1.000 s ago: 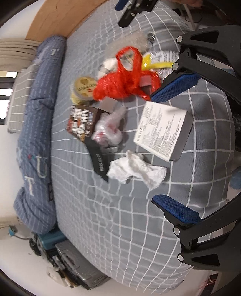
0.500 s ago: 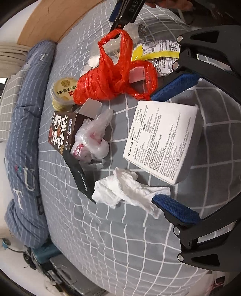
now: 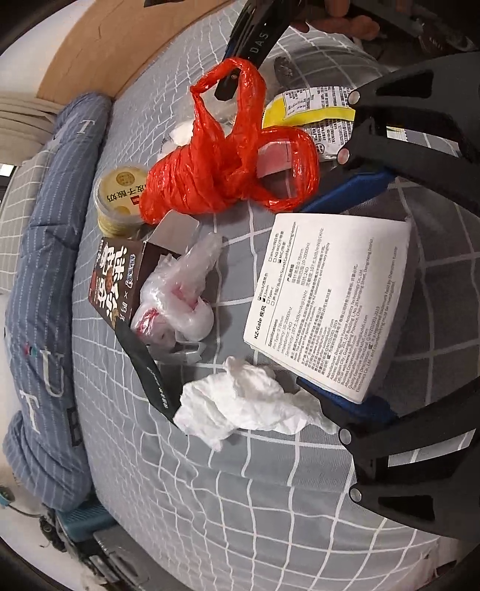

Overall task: Collect trash
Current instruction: 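Grasp the white box with the left tool while the right tool grasps the bubble-wrap bag, then lift the white box and bubble-wrap bag and carry both toward the black bin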

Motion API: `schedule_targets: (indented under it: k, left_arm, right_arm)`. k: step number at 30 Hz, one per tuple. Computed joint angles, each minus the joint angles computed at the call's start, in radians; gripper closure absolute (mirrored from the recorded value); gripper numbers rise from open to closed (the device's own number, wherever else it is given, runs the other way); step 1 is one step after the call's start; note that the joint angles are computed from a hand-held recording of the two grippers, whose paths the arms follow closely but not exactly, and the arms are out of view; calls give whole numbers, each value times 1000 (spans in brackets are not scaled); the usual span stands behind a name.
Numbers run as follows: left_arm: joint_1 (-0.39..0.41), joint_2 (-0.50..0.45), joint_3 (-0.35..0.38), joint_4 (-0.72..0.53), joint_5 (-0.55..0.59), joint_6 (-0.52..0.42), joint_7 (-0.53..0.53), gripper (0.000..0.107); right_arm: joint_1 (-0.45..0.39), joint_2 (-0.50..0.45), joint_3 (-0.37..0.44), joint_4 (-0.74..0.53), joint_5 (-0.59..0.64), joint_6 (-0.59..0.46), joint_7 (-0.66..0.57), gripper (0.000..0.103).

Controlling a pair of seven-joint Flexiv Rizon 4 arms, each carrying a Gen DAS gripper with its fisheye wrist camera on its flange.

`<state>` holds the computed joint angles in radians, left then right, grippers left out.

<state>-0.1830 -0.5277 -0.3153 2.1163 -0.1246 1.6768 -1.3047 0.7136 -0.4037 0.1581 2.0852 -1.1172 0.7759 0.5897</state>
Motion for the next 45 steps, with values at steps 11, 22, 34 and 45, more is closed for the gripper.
schedule_targets:
  k: [11,22,34,45]
  left_arm:
    - [26,11,-27,10,2,20,-17,28]
    - [144,76,-152,54,23,48,-32,28]
    - [75,145,-65,68,0,25,-78,28]
    - [71,217,-40,108,-23,38,-96,28]
  right_arm:
    - [0,14,2,8,-19,-24,5,85]
    - [-2,48,16,22,-54,-72,49,85]
    - [1,101,51,25,-44,-113,39,85]
    - [30,138,79,8,-40,-169,14,85]
